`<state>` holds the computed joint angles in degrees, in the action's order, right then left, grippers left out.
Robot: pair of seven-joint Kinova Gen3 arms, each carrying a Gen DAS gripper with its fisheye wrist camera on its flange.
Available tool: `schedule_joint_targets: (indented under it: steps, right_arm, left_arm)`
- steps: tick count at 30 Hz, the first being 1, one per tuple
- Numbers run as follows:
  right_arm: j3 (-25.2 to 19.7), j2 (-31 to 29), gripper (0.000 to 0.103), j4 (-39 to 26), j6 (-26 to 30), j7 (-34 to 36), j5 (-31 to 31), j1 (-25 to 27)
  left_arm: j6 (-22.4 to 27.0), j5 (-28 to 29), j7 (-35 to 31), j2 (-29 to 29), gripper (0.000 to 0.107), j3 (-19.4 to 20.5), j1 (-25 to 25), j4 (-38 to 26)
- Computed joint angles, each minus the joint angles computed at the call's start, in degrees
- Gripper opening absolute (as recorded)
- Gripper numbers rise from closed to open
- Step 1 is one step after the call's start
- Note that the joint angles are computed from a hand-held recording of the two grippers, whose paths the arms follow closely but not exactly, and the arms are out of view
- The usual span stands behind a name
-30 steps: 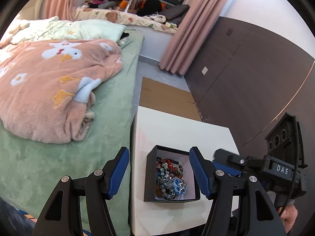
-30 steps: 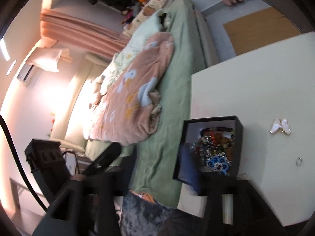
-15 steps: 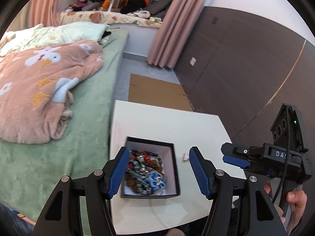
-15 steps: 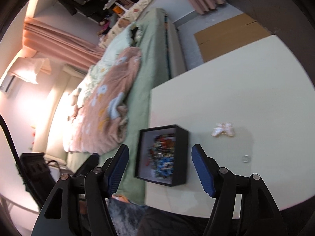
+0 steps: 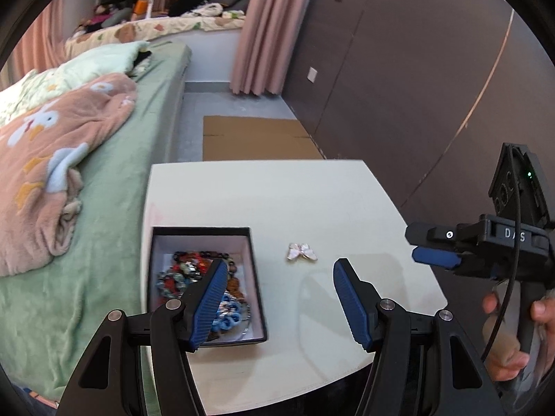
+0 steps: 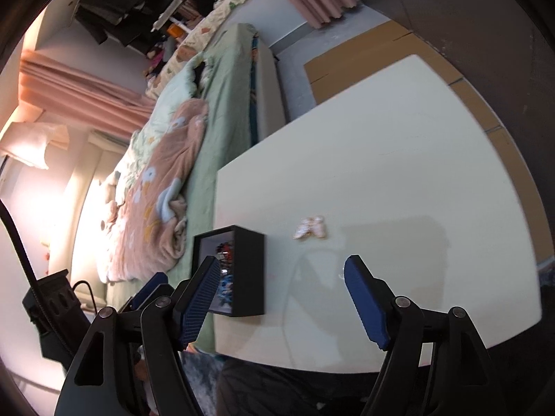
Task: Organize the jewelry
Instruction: 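Close the left gripper on the white butterfly brooch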
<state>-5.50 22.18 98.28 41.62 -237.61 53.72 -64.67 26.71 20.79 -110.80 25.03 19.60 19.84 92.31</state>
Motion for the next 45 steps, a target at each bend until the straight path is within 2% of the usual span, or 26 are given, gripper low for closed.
schedule_joint_targets:
  steps: [10, 17, 22, 26, 28, 32, 36, 39, 40, 41, 42, 43, 45]
  right_arm:
    - [-1.8, -2.7, 0.074, 7.5, -0.3, -5.1, 0.1, 0.5]
    - [-2.8, -3.7, 0.074, 11.9, -1.1, -12.2, 4.4, 0.6]
    - [-3.6, -3.8, 0.074, 13.8, -1.4, -16.5, 6.9, 1.4]
    - [-4.1, -3.7, 0.074, 14.1, -1.5, -17.2, 8.2, 2.0]
    - [-4.5, -3.7, 0.074, 14.0, -1.0, -16.9, 7.9, 2.2]
    - [-4.7, -3.8, 0.074, 14.5, -1.5, -16.9, 7.9, 3.0]
    - [-4.7, -3.8, 0.074, 14.6, -1.8, -16.3, 7.8, 3.3]
    - [-4.6, -3.7, 0.074, 14.5, -2.1, -15.7, 7.7, 3.6]
    - [-4.6, -3.6, 0.074, 14.3, -2.2, -15.4, 7.6, 3.7]
    - [-4.5, -3.6, 0.074, 14.2, -2.3, -15.1, 7.5, 3.8]
    - [-4.5, -3.5, 0.074, 14.1, -2.5, -14.9, 7.5, 3.8]
    - [-4.4, -3.4, 0.074, 13.9, -2.6, -14.6, 7.5, 3.9]
    - [-4.3, -3.5, 0.074, 13.7, -2.9, -13.7, 7.0, 4.1]
  left_arm:
    - [2.9, -6.9, 7.2, 5.0, 0.064, -4.0, 8.2, -5.7]
    - [4.1, -11.0, 10.5, 8.4, 0.064, -5.1, 12.1, -9.2]
    - [5.3, -15.4, 14.8, 11.5, 0.064, -8.1, 16.5, -12.4]
    - [6.0, -18.6, 18.1, 13.6, 0.064, -9.9, 19.0, -14.5]
    - [4.7, -21.1, 19.7, 13.8, 0.064, -11.4, 20.9, -14.3]
    - [6.6, -23.5, 22.1, 15.8, 0.064, -12.2, 22.4, -17.0]
    - [6.4, -25.1, 24.9, 16.9, 0.064, -13.1, 23.2, -17.6]
    - [6.0, -26.1, 26.5, 17.5, 0.052, -13.6, 23.7, -17.9]
    - [5.3, -26.7, 27.0, 17.4, 0.043, -14.0, 24.0, -17.6]
    - [5.4, -27.7, 28.0, 17.6, 0.039, -15.1, 25.1, -17.9]
    - [5.5, -28.4, 28.6, 17.6, 0.029, -15.4, 25.4, -17.9]
    - [5.8, -28.5, 28.8, 17.6, 0.013, -15.2, 25.1, -18.1]
    - [6.8, -27.1, 28.1, 17.6, 0.009, -12.8, 22.8, -18.6]
